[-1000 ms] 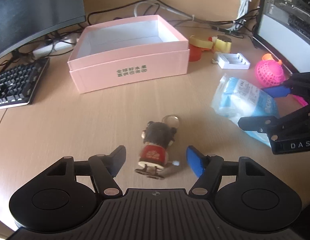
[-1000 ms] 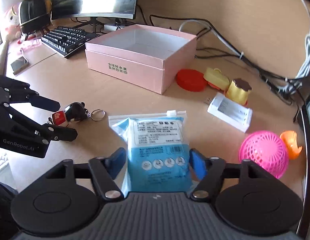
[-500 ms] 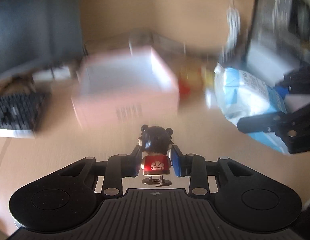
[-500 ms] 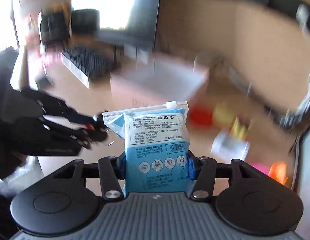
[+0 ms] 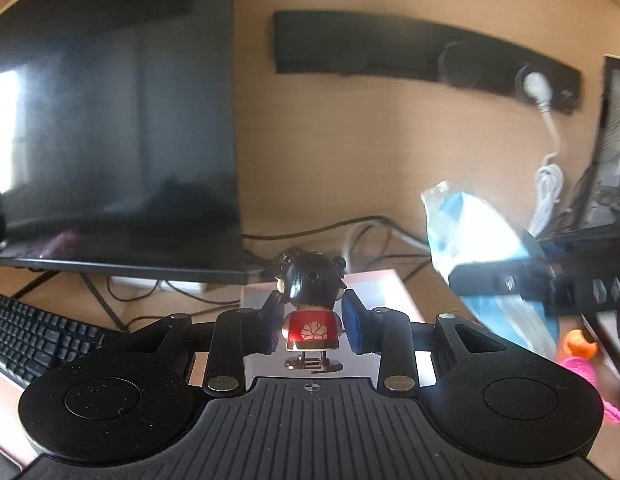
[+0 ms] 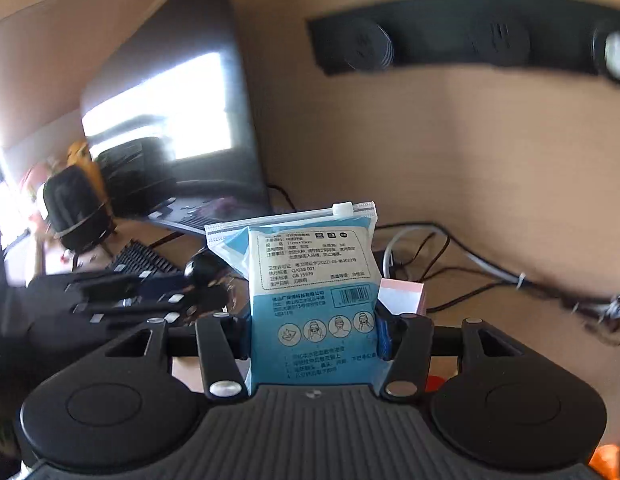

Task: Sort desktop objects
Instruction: 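Carry the doll and blue bag into the pink box and open both grippers, then grasp the orange cup-shaped toy with the right gripper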

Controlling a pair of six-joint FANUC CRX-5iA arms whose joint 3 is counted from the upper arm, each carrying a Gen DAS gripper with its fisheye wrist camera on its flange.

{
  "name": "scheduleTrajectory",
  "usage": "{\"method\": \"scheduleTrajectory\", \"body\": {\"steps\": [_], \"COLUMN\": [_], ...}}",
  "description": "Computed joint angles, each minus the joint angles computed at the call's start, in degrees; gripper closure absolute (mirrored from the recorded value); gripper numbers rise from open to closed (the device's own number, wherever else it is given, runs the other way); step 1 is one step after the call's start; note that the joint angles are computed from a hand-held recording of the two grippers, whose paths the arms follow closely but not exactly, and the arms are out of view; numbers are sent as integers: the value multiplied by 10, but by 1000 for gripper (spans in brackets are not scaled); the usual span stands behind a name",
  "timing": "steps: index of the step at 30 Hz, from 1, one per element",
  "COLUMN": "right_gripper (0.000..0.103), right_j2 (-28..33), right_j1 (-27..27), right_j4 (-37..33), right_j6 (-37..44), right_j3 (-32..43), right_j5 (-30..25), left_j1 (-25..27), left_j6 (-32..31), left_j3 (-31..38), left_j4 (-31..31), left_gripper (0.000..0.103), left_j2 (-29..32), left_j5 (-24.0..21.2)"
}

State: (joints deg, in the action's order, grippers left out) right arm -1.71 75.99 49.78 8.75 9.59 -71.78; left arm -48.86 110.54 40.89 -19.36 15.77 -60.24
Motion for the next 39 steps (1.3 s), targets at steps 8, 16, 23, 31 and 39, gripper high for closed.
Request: {"method": "scheduleTrajectory", "body": {"steps": [8,16,23,31,39], "right_gripper": [29,15,5,31,24], "right_j2": [17,-21,-51,-35,-115], "right_j1": [-77,51,215,237,186], "right_j4": [-45,91,-14,-60,-49], "right_j6": [-26,-57,-85,-149,-246], "right_j3": [5,-79,-143,-177,-243], "right_j5": [73,-170,-357,-423,-281], "left_j1": [49,1,-57,-92,-102], "left_j6": [8,2,-19,12,42], "left_j3": [-39,-174,-219,-196,-200], "left_j4": [66,49,65,35,36], "left_gripper": [32,4,2,2,1], "left_j2": [13,-75,-90,-82,-84], "left_j5": [39,73,53,5,-35]}}
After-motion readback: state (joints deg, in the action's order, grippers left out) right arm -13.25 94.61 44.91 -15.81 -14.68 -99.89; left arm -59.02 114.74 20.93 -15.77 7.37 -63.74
